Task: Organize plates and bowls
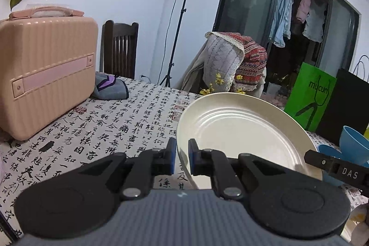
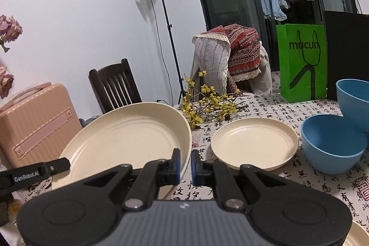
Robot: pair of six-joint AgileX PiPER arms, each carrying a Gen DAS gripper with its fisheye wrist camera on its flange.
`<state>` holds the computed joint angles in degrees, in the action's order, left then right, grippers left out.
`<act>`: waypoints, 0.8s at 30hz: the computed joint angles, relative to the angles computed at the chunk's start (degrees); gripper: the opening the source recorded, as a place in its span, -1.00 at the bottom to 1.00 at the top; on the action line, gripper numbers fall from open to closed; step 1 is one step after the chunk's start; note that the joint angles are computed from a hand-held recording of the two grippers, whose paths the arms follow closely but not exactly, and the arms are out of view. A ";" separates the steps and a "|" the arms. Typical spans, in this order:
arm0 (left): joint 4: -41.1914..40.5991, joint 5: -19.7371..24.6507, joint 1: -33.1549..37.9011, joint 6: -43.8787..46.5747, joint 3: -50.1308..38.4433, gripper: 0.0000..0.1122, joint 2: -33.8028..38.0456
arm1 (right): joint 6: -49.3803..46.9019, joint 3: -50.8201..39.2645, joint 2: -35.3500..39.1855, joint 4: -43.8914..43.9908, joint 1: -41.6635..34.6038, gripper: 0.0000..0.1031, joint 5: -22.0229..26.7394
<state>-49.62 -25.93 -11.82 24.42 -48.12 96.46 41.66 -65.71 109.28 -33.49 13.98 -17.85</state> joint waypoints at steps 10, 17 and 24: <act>-1.10 -4.70 -5.42 -0.17 3.88 -0.79 -2.99 | 1.60 6.17 -2.62 -1.58 -3.90 -0.83 -5.41; -0.89 -7.05 -8.17 -1.25 5.38 -0.79 -3.57 | -0.37 9.28 -3.87 -0.76 -5.91 -0.83 -7.93; -0.19 -7.63 -10.10 -3.15 6.14 -0.79 -3.45 | -5.09 13.45 -5.68 2.46 -7.57 -0.83 -10.74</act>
